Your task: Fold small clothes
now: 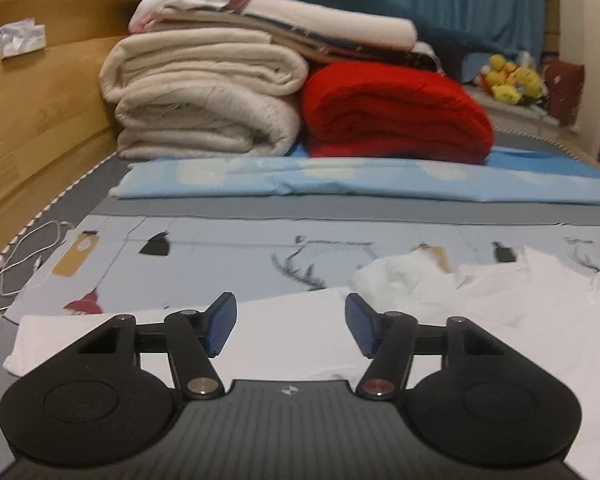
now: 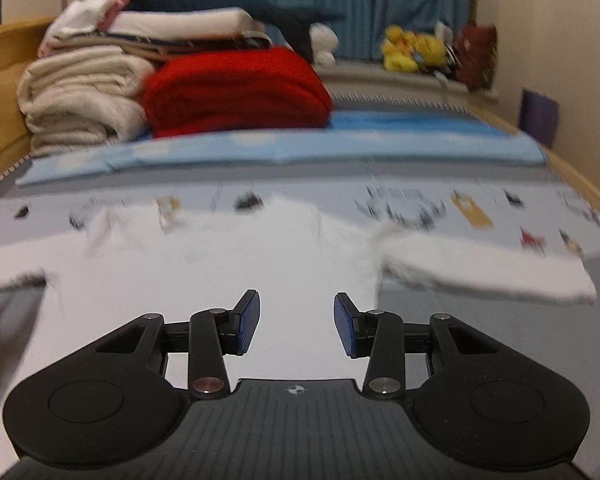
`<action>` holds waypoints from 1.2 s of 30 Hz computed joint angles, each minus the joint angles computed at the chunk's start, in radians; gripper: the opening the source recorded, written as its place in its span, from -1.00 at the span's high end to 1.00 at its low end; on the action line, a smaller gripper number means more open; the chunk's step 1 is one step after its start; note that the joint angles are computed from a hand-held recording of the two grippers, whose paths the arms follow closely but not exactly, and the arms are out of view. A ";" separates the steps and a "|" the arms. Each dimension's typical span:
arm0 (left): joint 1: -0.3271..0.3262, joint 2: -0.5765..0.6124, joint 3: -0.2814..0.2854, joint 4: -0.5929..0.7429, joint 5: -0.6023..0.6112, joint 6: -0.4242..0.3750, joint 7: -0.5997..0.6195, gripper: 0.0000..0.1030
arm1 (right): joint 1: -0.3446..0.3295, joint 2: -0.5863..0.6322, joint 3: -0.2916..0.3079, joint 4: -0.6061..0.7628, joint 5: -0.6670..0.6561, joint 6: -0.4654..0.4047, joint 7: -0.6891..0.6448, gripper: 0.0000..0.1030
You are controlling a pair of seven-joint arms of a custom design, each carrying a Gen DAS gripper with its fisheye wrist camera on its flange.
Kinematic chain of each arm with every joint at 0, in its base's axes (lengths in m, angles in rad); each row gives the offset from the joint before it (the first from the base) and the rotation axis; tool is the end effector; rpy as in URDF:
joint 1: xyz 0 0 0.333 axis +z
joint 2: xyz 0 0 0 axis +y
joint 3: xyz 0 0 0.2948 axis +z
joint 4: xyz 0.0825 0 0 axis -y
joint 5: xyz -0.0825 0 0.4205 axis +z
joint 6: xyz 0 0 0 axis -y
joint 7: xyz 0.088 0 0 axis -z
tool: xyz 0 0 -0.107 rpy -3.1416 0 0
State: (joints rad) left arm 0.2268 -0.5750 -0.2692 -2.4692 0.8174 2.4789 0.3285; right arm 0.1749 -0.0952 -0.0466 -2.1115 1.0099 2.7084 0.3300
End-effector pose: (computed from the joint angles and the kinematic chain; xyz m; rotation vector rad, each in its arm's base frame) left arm 0.4691 -0.0300 0.5180 -2.0122 0.9703 -0.4351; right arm 0.5971 0.0466 0.4864 -1.9825 1.0772 -0.5328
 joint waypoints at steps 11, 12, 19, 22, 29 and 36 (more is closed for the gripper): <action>0.068 -0.036 0.054 -0.071 -0.090 -0.057 -0.120 0.62 | 0.034 0.172 0.100 0.264 0.141 -0.078 -0.057 0.52; 0.074 -0.036 0.056 -0.075 -0.092 -0.063 -0.125 0.62 | 0.031 0.187 0.109 0.279 0.161 -0.084 -0.080 0.61; 0.101 -0.017 0.083 -0.082 -0.103 -0.076 -0.118 0.62 | 0.020 0.275 0.142 0.339 0.042 -0.085 0.042 0.68; 0.121 -0.025 0.098 -0.097 -0.111 -0.050 -0.139 0.62 | 0.005 0.293 0.169 0.363 0.063 -0.093 0.007 0.68; 0.193 -0.089 0.150 -0.175 -0.211 -0.041 -0.184 0.42 | 0.000 0.337 0.184 0.408 0.004 -0.083 0.035 0.79; 0.310 -0.148 0.180 -0.246 -0.316 -0.094 -0.343 0.09 | -0.015 0.353 0.200 0.423 -0.057 -0.095 0.071 0.78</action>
